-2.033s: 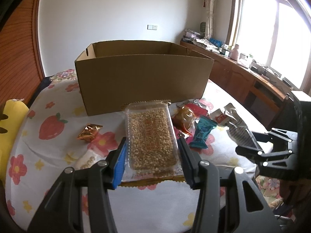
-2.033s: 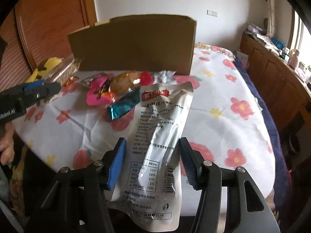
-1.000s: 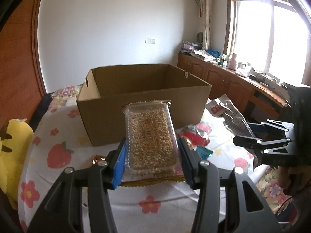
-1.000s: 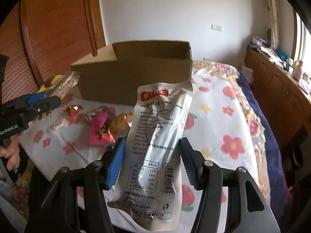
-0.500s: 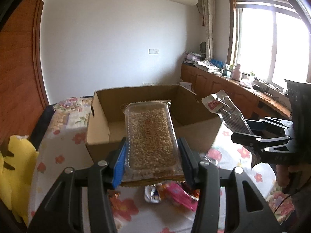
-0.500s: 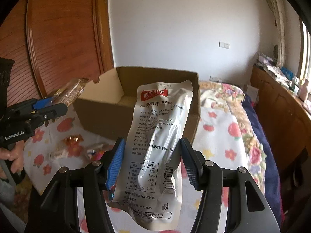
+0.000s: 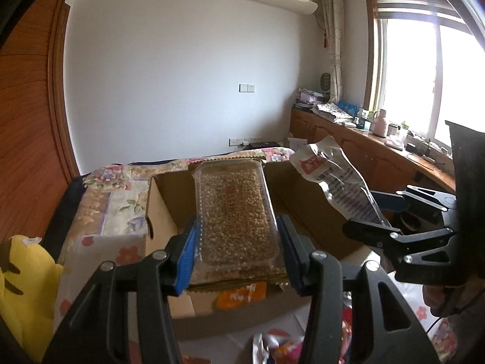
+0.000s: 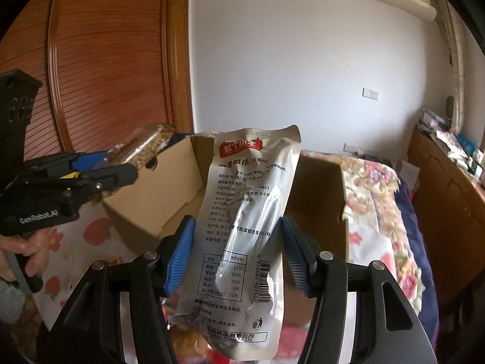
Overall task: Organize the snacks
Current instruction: 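Carry the grain-bar tray and white pouch over the cardboard box with both tools, then open both tools to drop the tray and white pouch into the box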
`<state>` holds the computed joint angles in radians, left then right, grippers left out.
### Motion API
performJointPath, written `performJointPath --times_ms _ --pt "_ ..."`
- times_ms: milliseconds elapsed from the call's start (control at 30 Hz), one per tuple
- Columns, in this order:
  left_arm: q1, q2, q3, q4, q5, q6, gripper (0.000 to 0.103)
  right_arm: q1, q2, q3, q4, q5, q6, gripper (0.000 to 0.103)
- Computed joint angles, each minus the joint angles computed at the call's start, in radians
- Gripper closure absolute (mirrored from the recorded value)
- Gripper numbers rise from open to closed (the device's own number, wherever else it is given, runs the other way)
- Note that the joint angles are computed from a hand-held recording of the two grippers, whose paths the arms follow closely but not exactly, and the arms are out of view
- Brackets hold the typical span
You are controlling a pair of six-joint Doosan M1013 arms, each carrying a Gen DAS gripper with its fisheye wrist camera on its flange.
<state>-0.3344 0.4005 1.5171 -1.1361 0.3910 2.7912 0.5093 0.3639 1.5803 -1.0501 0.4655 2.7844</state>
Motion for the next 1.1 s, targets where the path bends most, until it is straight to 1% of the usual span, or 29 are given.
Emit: performJointPath --times_ms 167,267,367,500,700,800,867,967,1033,1100 --pt "-0.006 0.032 -0.039 0.012 -0.002 -0.008 0.054 -0.026 0.027 -0.037 0.026 -0.042 -0.034 0.044" --pt "-0.007 0.054 -0.065 0.038 0.012 -0.042 0.054 -0.039 0.042 -0.053 0.041 -0.060 -0.047 0.044" --pt "-0.011 0.074 -0.086 0.087 0.021 -0.092 0.054 -0.054 0.055 -0.063 0.076 -0.081 -0.067 0.044" --pt "-0.018 0.098 -0.111 0.162 0.028 -0.171 0.054 -0.070 0.068 -0.069 0.127 -0.091 -0.087 0.044" --pt "-0.029 0.116 -0.129 0.234 0.026 -0.240 0.054 -0.079 0.085 -0.078 0.163 -0.072 -0.111 0.044" --pt "-0.030 0.120 -0.131 0.256 0.028 -0.264 0.052 -0.074 0.083 -0.076 0.141 -0.065 -0.094 0.042" --pt "-0.032 0.119 -0.129 0.265 0.023 -0.275 0.051 -0.070 0.087 -0.084 0.143 -0.046 -0.104 0.041" --pt "-0.033 0.111 -0.114 0.235 -0.004 -0.245 0.046 -0.070 0.089 -0.089 0.154 -0.037 -0.116 0.039" --pt "-0.033 0.106 -0.106 0.215 -0.013 -0.223 0.045 -0.068 0.091 -0.092 0.156 -0.022 -0.120 0.036" --pt "-0.033 0.098 -0.096 0.202 -0.021 -0.206 0.044 -0.064 0.092 -0.096 0.153 -0.002 -0.120 0.035"
